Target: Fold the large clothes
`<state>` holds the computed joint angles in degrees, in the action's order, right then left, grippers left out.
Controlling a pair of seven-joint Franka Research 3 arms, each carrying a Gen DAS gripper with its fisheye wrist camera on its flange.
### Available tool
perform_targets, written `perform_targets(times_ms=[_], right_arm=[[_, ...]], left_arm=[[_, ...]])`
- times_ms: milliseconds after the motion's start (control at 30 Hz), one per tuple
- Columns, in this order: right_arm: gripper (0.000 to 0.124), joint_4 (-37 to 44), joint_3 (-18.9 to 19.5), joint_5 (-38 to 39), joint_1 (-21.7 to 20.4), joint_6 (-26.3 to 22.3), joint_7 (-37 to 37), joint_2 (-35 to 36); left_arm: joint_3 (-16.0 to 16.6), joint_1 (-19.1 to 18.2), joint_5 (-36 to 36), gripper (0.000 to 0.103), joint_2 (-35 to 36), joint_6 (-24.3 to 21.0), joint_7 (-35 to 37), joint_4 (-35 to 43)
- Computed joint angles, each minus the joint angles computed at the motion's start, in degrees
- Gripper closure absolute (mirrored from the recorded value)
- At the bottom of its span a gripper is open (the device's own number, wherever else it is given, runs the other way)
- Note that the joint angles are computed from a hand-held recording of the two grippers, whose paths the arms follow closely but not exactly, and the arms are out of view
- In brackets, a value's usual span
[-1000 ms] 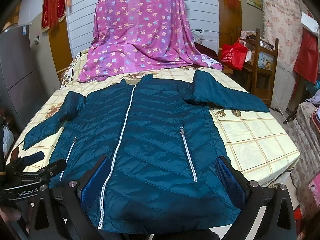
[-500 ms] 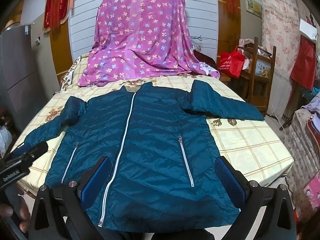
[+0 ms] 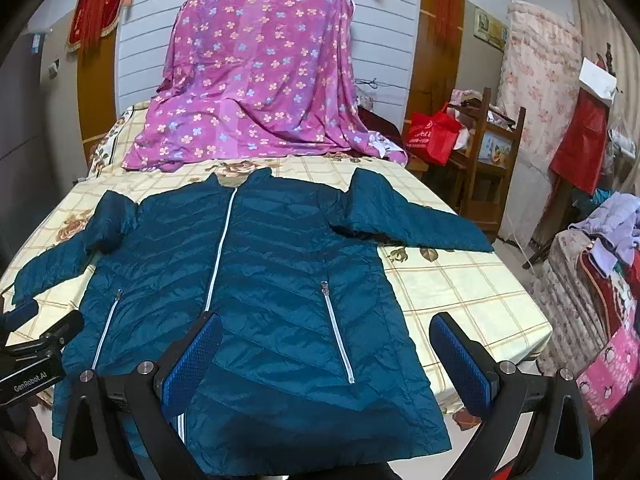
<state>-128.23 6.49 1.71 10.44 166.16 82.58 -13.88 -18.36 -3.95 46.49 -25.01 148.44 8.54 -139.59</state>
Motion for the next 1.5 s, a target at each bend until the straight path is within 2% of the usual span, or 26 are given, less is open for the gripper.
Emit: perform_targets(times_ms=[100,200,433,633,900,1000,1100,1200,1333,1400,1467,1500], right_arm=[[0.021,0.79,-0.23,0.31,0.57,-0.05,-0.97,1.1],[0.021,1.42,-0.74,1.64,1.47,-0.34,-1.73,2.0],[0.021,1.07,-1.32,3.97,2.35,0.1,-3.31,2.14],[0.021,1.6,-2.2,6.86,3.28,-0.36,-6.04,2.8],[0.021,3.43,-3.42,11.74,4.15,-1.49,-9.83,5.24],[0.021,4.8,-4.31,16.42,5.23,-1.03,-14.23,7.29],[0.021,6.69,-5.02,24.77,6.4,0.48,-21.17,10.33],[0.021,9.19,-4.08,28.05,5.98,2.32,-24.1,14.23],[0.021,11.0,-0.92,37.56,4.51,5.79,-34.55,17.48],[0.021,11.85,-1.6,36.69,4.62,4.06,-32.34,18.35],[0.021,12.07,-0.14,45.43,3.29,5.38,-37.65,18.06],[0.021,12.04,-0.07,47.25,3.15,5.76,-38.54,18.0]], left_arm=[[-0.05,0.29,1.08,0.0,-0.11,2.07,-0.71,-0.46],[-1.07,0.61,1.72,0.0,0.19,-0.63,-1.06,0.54],[-0.72,-0.23,1.6,0.0,0.2,-4.58,-0.88,1.46],[0.12,-0.6,0.64,0.0,0.29,-5.8,-1.7,1.61],[0.43,-1.03,1.01,0.0,3.89,-7.0,-1.26,4.26],[0.52,-0.99,1.46,0.0,6.47,-8.45,-1.72,6.19],[1.05,-1.27,1.72,0.0,9.51,-9.39,-3.28,8.22],[1.51,-1.87,2.44,0.0,13.18,-11.2,-4.78,10.91],[2.85,-3.23,2.64,0.0,17.11,-13.16,-6.54,13.87],[3.75,-4.06,0.7,0.0,18.96,-12.77,-5.85,14.8],[4.25,-4.91,-1.13,0.0,20.58,-15.37,-3.19,16.55],[4.56,-5.16,-1.44,0.0,20.82,-15.61,-3.15,16.73]])
